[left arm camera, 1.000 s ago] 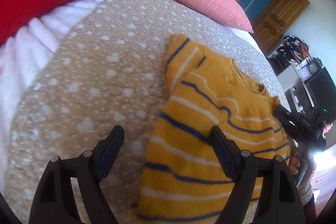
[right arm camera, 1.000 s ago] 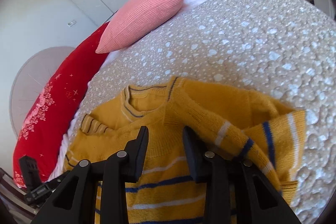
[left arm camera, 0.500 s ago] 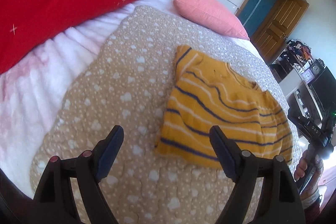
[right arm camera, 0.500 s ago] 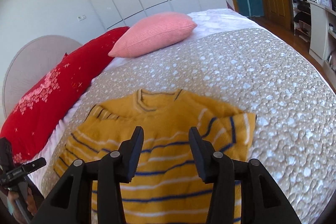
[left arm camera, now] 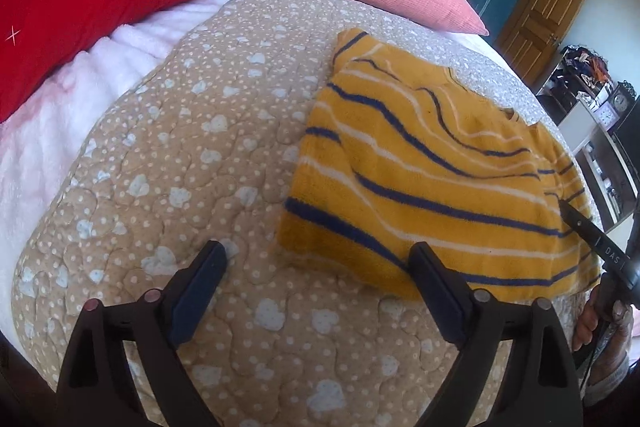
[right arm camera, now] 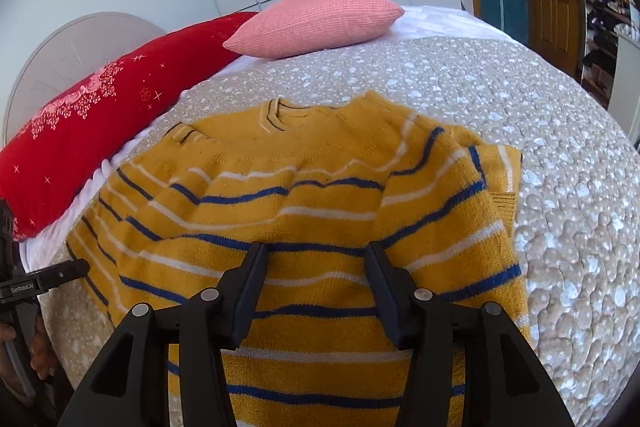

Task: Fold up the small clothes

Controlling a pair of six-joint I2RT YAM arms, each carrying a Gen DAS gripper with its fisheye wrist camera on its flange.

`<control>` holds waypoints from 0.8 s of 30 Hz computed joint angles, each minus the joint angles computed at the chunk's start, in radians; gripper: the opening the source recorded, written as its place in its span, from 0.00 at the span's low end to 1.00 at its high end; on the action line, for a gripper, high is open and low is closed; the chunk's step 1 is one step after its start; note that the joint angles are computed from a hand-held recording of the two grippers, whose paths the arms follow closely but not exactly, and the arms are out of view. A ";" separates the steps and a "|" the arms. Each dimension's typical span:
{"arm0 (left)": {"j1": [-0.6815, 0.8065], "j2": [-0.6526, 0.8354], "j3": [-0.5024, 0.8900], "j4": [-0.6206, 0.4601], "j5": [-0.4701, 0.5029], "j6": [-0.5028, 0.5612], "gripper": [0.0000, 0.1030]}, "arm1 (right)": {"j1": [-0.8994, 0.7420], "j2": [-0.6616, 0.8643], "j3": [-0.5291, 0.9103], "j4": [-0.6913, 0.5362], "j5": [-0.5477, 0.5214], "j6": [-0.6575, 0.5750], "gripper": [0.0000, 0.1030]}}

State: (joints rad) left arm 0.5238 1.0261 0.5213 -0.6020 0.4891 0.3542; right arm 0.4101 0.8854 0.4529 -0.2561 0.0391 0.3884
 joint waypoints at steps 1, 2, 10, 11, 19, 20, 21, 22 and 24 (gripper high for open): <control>-0.005 -0.010 -0.012 0.013 -0.004 -0.010 0.94 | 0.001 0.003 -0.004 0.010 -0.002 -0.002 0.57; -0.013 -0.020 -0.023 0.025 -0.009 -0.021 0.96 | -0.004 0.005 -0.010 0.021 -0.010 -0.004 0.58; -0.099 -0.087 -0.089 0.111 -0.099 -0.089 1.00 | -0.014 -0.016 -0.035 0.047 -0.035 -0.005 0.61; -0.091 -0.091 -0.095 0.115 -0.090 -0.086 1.00 | -0.008 -0.015 -0.035 0.048 -0.027 -0.005 0.61; -0.073 -0.131 -0.131 0.143 -0.070 -0.077 1.00 | 0.022 0.001 -0.032 0.055 0.008 -0.005 0.64; -0.073 -0.130 -0.131 0.142 -0.069 -0.077 1.00 | 0.022 0.001 -0.033 0.056 0.008 -0.005 0.64; -0.073 -0.129 -0.130 0.142 -0.069 -0.077 1.00 | 0.021 0.001 -0.032 0.056 0.008 -0.005 0.64; -0.072 -0.132 -0.132 0.141 -0.067 -0.077 1.00 | 0.021 0.001 -0.032 0.056 0.008 -0.005 0.64; -0.070 -0.138 -0.135 0.140 -0.065 -0.076 1.00 | 0.020 0.001 -0.032 0.055 0.007 -0.006 0.64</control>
